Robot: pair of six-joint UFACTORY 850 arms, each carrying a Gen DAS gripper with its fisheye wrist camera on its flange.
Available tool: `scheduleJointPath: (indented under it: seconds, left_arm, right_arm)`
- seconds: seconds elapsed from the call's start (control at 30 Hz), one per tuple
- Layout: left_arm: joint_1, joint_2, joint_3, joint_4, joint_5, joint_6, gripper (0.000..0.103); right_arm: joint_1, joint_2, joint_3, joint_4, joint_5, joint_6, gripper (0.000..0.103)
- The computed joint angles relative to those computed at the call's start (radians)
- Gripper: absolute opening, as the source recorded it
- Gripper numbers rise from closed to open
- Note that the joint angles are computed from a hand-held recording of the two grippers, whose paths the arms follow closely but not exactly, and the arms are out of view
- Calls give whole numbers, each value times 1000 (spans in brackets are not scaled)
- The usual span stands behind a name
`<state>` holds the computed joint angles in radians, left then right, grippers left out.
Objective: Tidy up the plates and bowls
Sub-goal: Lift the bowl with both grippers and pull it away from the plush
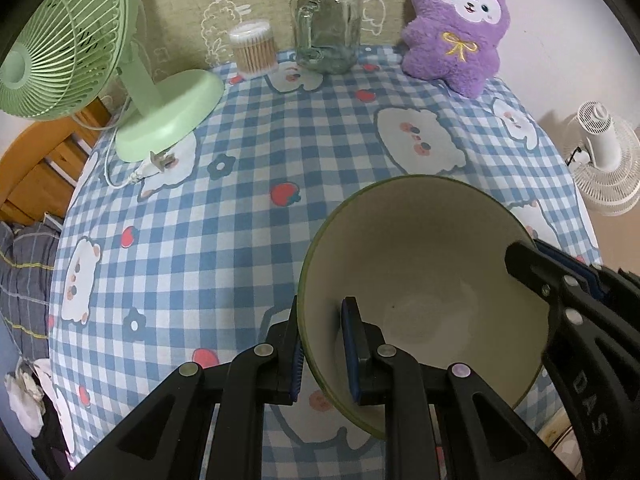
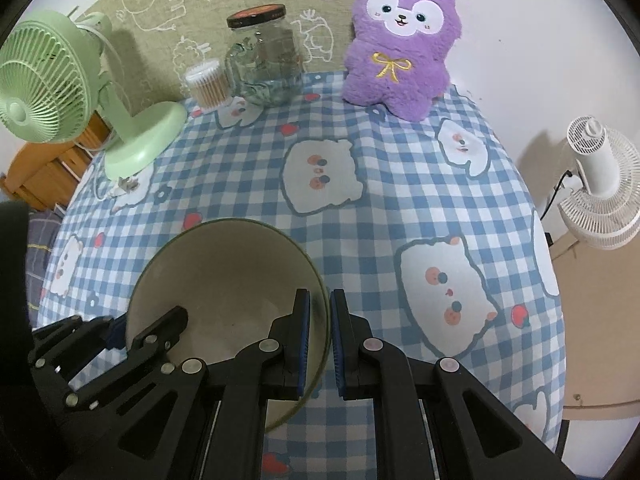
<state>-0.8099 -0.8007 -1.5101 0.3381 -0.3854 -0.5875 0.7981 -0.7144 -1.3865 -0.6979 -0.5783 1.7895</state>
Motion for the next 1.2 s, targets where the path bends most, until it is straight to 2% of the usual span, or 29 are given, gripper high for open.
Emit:
scheduleJointPath:
  seconds: [0.07, 0.33, 0.53, 0.7, 0.87, 1.2]
  left_arm:
    - [-1, -5, -7, -38, -13, 45, 14]
    - [-1, 7, 1, 12, -15, -12, 16]
    - [2, 10, 0, -20, -20, 21, 12]
    - [1, 10, -3, -33, -32, 28, 12]
    - [6, 30, 22, -106, -31, 84, 12]
    - [5, 141, 122, -77, -4, 33, 11]
  right_arm:
    - [-4, -1, 2, 6, 12, -6, 16]
    - [-10, -1, 3, 37, 30, -31, 16]
    - [-15, 0, 13, 125, 62, -95, 16]
    - [-7, -3, 3, 121, 41, -90, 13]
    - [4, 1, -3, 110, 15, -88, 13]
    - [55, 52, -7, 68, -58, -41, 13]
